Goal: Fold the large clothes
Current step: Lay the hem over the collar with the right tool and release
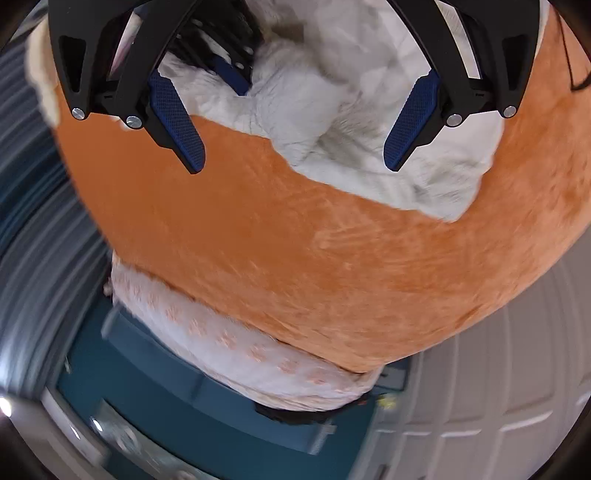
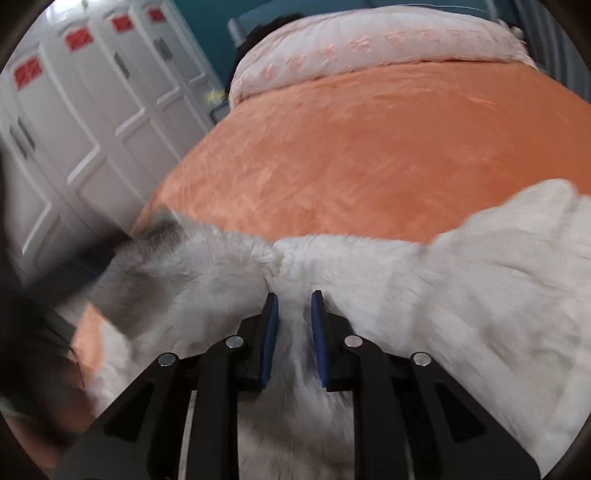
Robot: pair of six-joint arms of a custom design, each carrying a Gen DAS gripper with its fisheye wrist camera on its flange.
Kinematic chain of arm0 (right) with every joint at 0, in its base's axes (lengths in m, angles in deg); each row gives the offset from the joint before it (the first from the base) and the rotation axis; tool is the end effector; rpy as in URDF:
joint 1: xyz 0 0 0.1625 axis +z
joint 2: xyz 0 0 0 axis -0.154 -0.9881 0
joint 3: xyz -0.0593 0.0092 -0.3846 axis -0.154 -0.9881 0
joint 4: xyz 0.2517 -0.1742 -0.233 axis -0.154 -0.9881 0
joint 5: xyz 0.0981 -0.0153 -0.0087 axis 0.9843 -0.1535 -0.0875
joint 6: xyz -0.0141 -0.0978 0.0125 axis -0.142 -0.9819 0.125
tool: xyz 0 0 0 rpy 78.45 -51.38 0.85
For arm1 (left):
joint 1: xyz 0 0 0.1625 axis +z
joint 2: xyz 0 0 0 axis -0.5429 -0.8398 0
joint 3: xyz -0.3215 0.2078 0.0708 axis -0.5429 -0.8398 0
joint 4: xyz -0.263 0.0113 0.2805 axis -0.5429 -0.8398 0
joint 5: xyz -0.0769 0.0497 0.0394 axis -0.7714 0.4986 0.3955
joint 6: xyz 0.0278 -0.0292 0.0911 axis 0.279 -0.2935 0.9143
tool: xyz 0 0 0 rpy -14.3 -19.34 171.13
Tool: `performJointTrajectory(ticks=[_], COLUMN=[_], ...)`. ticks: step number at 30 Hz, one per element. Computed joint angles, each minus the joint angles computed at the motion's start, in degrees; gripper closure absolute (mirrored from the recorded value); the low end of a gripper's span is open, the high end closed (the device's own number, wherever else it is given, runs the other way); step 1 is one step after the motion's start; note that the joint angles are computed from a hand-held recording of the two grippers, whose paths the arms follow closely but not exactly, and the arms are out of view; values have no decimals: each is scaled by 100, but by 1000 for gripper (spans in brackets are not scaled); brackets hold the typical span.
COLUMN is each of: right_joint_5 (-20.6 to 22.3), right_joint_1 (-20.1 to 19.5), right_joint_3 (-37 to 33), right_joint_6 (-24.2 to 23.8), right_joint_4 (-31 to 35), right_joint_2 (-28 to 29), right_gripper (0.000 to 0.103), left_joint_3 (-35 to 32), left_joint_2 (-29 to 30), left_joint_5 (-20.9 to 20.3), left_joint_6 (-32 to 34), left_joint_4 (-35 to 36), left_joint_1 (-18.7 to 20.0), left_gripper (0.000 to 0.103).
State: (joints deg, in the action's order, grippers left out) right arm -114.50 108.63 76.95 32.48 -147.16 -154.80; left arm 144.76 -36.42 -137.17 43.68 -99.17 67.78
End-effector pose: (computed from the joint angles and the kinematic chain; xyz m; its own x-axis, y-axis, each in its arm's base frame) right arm 0.1491 -0.3886 0.2396 -0.9057 0.2469 0.3445 -0.1172 0.6352 -0.7634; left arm -0.3622 -0.4890 0.0906 -0.8467 0.2969 -0.4414 0.4976 0.7356 -0.4596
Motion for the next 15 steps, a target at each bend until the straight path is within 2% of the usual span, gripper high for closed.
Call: performJointTrajectory(ticks=[2, 5, 7, 10, 13, 15], right_joint_5=[-273, -735, -1076, -1102, -1105, -1047], right_joint_1=[162, 198, 95, -227, -435, -530], right_joint_3=[81, 13, -62, 35, 86, 27], right_joint_6=[-30, -90, -199, -229, -667, -636], right_joint_4=[-195, -111, -154, -441, -1156, -1120], right_joint_2=[-209, -329, -172, 96, 575, 639], right_gripper=[84, 84, 85, 91, 92, 92], left_joint_3=[-119, -112, 159, 513, 871, 1096], left_joint_2=[305, 452, 342, 195, 83, 79], left_joint_5=[425, 591, 625, 809, 985, 1037], left_joint_6=[0, -422, -650, -617, -720, -731], left_joint_4=[391, 985, 775, 429, 85, -228], left_joint_1=[23, 207, 287, 221, 88, 52], left_gripper=[7, 9, 6, 5, 5, 5])
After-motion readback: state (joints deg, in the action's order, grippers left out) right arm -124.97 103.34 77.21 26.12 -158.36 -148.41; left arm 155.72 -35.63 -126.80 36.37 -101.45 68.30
